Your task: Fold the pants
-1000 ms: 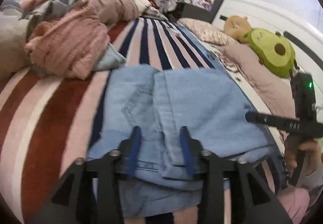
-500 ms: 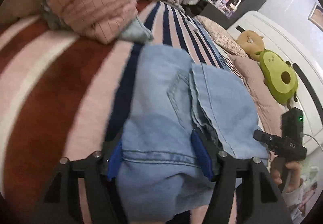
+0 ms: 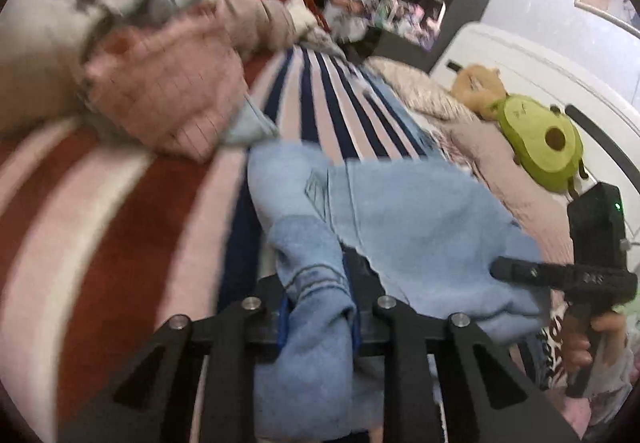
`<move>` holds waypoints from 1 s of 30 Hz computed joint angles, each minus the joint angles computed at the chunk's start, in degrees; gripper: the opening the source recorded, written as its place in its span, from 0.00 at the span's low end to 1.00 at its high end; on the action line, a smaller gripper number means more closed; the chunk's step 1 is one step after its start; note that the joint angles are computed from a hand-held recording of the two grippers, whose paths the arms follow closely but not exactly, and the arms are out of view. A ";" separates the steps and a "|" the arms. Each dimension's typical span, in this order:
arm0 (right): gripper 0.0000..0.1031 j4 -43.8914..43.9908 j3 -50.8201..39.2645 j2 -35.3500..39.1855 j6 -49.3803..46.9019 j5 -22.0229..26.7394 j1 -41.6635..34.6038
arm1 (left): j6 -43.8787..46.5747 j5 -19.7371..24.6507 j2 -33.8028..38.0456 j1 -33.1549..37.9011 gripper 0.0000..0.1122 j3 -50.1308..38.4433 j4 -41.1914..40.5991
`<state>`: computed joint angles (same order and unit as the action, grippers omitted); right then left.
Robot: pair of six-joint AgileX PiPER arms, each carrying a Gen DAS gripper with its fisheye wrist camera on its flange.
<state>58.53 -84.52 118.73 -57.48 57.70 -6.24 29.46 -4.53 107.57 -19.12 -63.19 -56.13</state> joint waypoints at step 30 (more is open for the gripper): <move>0.27 -12.12 -15.22 9.82 19.16 -15.68 41.20 | -62.94 -18.77 -21.44 44.37 0.20 37.81 83.09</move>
